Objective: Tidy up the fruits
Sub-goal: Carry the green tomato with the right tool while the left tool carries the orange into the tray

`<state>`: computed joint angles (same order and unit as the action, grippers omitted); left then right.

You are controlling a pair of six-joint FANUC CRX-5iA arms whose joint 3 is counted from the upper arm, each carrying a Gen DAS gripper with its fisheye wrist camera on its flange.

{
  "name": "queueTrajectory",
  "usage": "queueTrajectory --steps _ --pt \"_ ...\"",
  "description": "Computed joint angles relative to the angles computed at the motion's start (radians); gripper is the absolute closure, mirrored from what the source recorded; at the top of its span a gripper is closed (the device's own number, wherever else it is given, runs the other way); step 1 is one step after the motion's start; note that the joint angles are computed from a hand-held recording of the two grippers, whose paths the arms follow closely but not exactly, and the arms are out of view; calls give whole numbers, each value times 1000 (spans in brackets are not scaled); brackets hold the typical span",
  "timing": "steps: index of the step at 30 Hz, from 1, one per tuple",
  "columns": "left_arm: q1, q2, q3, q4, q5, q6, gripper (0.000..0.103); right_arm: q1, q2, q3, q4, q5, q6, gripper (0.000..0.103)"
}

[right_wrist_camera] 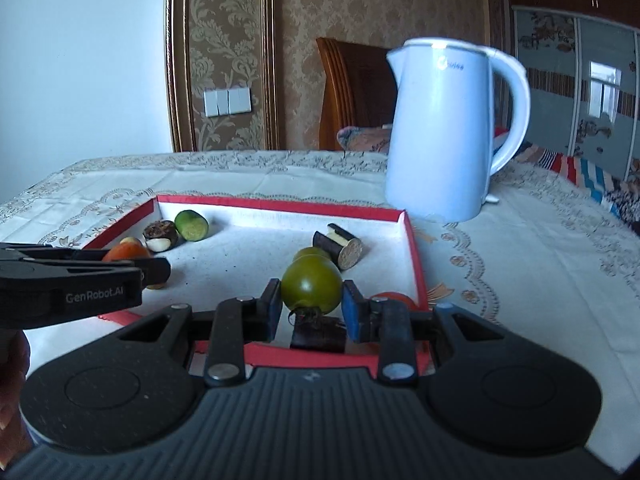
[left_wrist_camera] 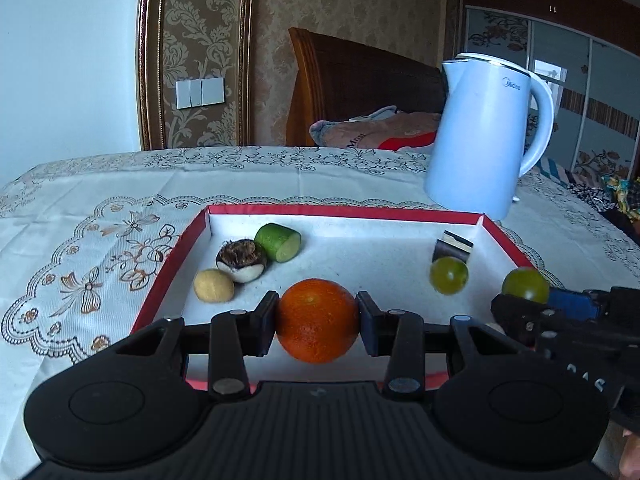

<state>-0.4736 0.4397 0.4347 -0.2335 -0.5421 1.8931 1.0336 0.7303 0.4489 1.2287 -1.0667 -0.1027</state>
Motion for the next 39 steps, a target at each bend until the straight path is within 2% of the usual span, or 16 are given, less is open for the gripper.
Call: queueTrajectory --steps 4,8,12,19,20,22,23,27,30,31,32,33,35,37,39 --pt "-15 46 87 -87 -60 50 62 -15 62 105 -57 -29 67 73" --pt "-11 87 148 -95 -106 59 62 -33 106 196 -138 -54 108 73" --pt "-9 97 158 -104 -90 71 62 -41 136 247 -159 -67 138 73" --pt "7 94 112 9 -9 -22 62 -44 200 354 -179 -96 213 73" --pt "7 100 124 5 -25 -15 62 -44 208 369 -179 -112 216 73" --pt "-5 108 153 -77 -50 50 62 -46 226 401 -183 -144 221 73" --pt "-10 115 171 -103 -70 71 62 -50 214 381 -182 -127 210 73" --pt "3 119 162 -40 -54 13 62 -55 232 411 -182 -131 228 73" --pt "20 91 74 96 41 -124 62 -60 251 443 -181 -140 239 73" --pt "19 82 58 103 65 -137 62 -61 253 448 -185 -143 239 73" --pt "16 77 50 89 80 -133 62 -62 246 438 -189 -139 234 73" --pt "11 82 67 56 63 -110 62 -62 240 425 -187 -136 226 73" --pt "0 110 133 -16 -18 -37 62 -63 242 429 -186 -140 224 73" --pt "-13 122 171 -100 -58 39 62 -63 249 440 -187 -144 235 73" --pt "-9 125 183 -113 -75 83 62 -63 262 462 -190 -151 249 73"
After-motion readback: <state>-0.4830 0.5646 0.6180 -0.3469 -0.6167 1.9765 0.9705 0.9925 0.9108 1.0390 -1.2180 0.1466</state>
